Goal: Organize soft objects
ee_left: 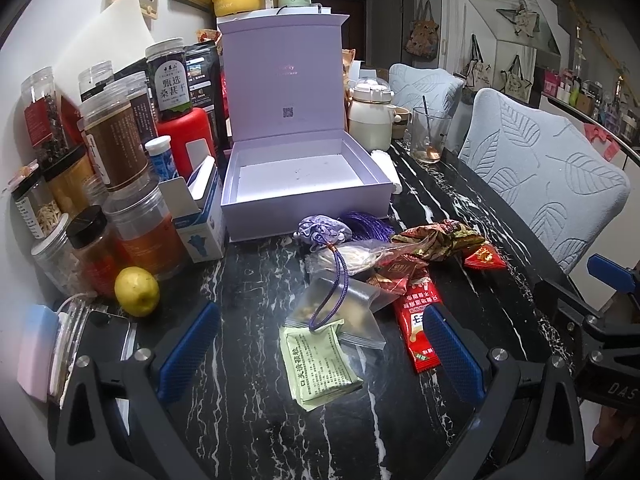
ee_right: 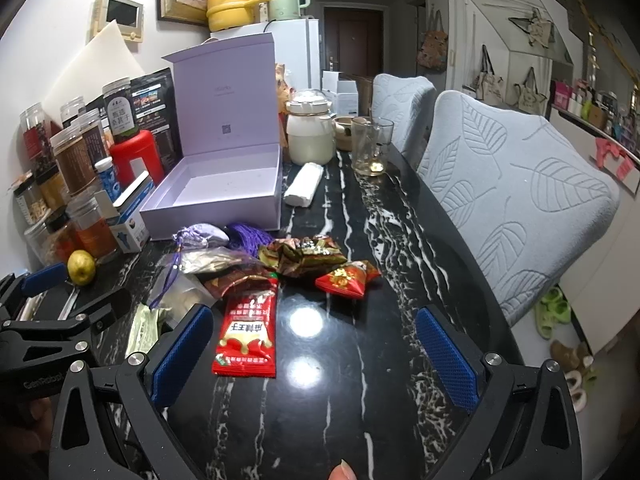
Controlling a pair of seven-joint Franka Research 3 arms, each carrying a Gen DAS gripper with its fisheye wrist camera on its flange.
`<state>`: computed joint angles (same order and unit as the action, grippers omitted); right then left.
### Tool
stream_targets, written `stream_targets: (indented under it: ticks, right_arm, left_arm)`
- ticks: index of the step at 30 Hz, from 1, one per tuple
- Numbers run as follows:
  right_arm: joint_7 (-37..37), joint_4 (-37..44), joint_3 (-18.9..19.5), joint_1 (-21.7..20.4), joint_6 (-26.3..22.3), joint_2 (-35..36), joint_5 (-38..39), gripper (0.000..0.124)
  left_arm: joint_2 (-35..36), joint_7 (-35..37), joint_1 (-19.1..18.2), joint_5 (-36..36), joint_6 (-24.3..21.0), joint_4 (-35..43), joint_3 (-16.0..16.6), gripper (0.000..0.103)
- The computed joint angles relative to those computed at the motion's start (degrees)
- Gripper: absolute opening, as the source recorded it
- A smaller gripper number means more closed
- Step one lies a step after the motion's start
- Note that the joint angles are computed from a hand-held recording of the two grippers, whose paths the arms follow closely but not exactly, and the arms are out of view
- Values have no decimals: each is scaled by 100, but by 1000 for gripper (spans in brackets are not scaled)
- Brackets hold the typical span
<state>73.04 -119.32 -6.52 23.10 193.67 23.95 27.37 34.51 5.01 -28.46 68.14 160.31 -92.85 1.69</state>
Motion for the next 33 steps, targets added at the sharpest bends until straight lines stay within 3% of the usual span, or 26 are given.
stream_targets:
  ticks: [13,19,33]
  right_arm:
    - [-6,-1,46,-39,14,4,2,103]
    - [20,7,248,-246,17,33,-118,103]
    - [492,-130,1645,-1667,192,170,-1126,103]
  left_arm:
    - [-2,11,2,-33,-6,-3,-8,103]
    - [7,-17,16,-97,-4,-33,-8,103]
    - [-32,-330,79,-118,-11,-322,27,103]
